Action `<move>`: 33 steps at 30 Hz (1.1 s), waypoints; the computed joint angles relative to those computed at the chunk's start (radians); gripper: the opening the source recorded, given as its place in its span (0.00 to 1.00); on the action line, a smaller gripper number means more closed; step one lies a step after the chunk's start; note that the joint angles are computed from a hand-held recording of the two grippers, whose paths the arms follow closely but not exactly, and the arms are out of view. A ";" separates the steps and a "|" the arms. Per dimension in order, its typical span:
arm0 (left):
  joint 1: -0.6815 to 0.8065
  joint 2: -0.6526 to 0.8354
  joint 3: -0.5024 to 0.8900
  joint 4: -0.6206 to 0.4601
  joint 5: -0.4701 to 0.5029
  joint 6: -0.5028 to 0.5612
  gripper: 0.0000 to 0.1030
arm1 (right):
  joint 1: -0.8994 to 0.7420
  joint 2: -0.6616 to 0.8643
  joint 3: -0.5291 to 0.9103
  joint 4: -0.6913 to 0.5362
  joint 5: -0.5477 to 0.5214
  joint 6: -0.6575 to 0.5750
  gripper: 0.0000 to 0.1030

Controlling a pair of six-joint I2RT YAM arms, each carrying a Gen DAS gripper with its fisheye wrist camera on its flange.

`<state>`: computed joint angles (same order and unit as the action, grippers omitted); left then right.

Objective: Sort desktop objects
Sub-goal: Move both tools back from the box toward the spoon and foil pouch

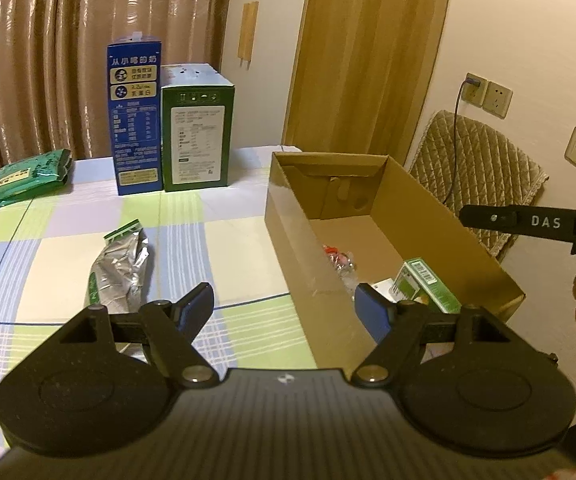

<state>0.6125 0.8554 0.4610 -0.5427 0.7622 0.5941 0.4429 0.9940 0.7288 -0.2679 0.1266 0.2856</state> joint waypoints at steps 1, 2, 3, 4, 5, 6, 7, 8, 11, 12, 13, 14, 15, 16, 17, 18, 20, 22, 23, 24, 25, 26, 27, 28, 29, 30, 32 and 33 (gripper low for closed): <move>0.017 -0.001 0.004 -0.017 0.007 0.019 0.71 | 0.013 -0.008 -0.002 -0.005 0.007 0.007 0.46; 0.034 -0.001 0.008 -0.034 0.014 0.037 0.71 | 0.026 -0.018 -0.005 -0.013 0.015 0.013 0.46; 0.054 -0.003 0.014 -0.056 0.021 0.059 0.71 | 0.039 -0.025 -0.005 -0.020 0.024 0.019 0.46; 0.073 -0.006 0.018 -0.076 0.028 0.080 0.72 | 0.055 -0.032 -0.005 -0.027 0.034 0.026 0.47; 0.093 -0.009 0.022 -0.097 0.037 0.102 0.72 | 0.072 -0.039 -0.005 -0.035 0.045 0.033 0.47; 0.116 -0.010 0.028 -0.122 0.046 0.130 0.72 | 0.089 -0.044 -0.003 -0.043 0.056 0.040 0.47; 0.139 -0.011 0.034 -0.144 0.055 0.155 0.73 | 0.108 -0.048 0.000 -0.051 0.070 0.049 0.48; 0.161 -0.011 0.040 -0.168 0.064 0.181 0.73 | 0.126 -0.055 0.001 -0.059 0.084 0.057 0.48; 0.238 -0.004 0.061 -0.245 0.096 0.274 0.74 | 0.187 -0.066 0.006 -0.077 0.131 0.078 0.50; 0.269 0.002 0.070 -0.273 0.109 0.311 0.75 | 0.208 -0.070 0.008 -0.086 0.146 0.085 0.51; 0.297 0.008 0.078 -0.302 0.121 0.347 0.76 | 0.230 -0.075 0.011 -0.095 0.163 0.093 0.53; 0.327 0.018 0.087 -0.331 0.133 0.387 0.77 | 0.252 -0.079 0.014 -0.104 0.180 0.102 0.53; 0.362 0.031 0.098 -0.367 0.147 0.438 0.78 | 0.277 -0.084 0.016 -0.115 0.200 0.111 0.56; 0.396 0.045 0.108 -0.402 0.159 0.489 0.79 | 0.303 -0.090 0.019 -0.126 0.220 0.120 0.59; 0.427 0.058 0.115 -0.433 0.168 0.537 0.82 | 0.327 -0.092 0.022 -0.134 0.238 0.127 0.60; 0.475 0.086 0.126 -0.477 0.182 0.615 0.86 | 0.355 -0.097 0.025 -0.145 0.258 0.133 0.64; 0.559 0.144 0.142 -0.545 0.192 0.758 0.89 | 0.406 -0.096 0.030 -0.159 0.294 0.145 0.69; 0.641 0.216 0.162 -0.593 0.184 0.888 0.90 | 0.460 -0.081 0.036 -0.166 0.327 0.159 0.74; 0.674 0.248 0.172 -0.605 0.178 0.934 0.90 | 0.482 -0.069 0.040 -0.167 0.339 0.165 0.75; 0.713 0.282 0.180 -0.616 0.172 0.985 0.91 | 0.504 -0.055 0.044 -0.164 0.349 0.172 0.77; 0.741 0.314 0.190 -0.616 0.167 1.015 0.91 | 0.525 -0.040 0.050 -0.160 0.358 0.177 0.80; 0.762 0.345 0.201 -0.612 0.161 1.036 0.91 | 0.548 -0.023 0.056 -0.153 0.367 0.182 0.81; 0.787 0.382 0.215 -0.607 0.153 1.064 0.91 | 0.568 -0.005 0.061 -0.144 0.375 0.186 0.82; 0.805 0.409 0.226 -0.599 0.147 1.080 0.92 | 0.587 0.013 0.068 -0.137 0.381 0.192 0.84; 0.818 0.436 0.238 -0.585 0.141 1.088 0.92 | 0.604 0.034 0.076 -0.130 0.384 0.198 0.84; 0.834 0.465 0.252 -0.570 0.136 1.093 0.92 | 0.619 0.056 0.085 -0.122 0.385 0.203 0.85; 0.851 0.514 0.278 -0.538 0.121 1.090 0.93 | 0.649 0.101 0.100 -0.092 0.384 0.207 0.86; 0.857 0.539 0.295 -0.523 0.118 1.089 0.93 | 0.661 0.121 0.108 -0.081 0.387 0.210 0.87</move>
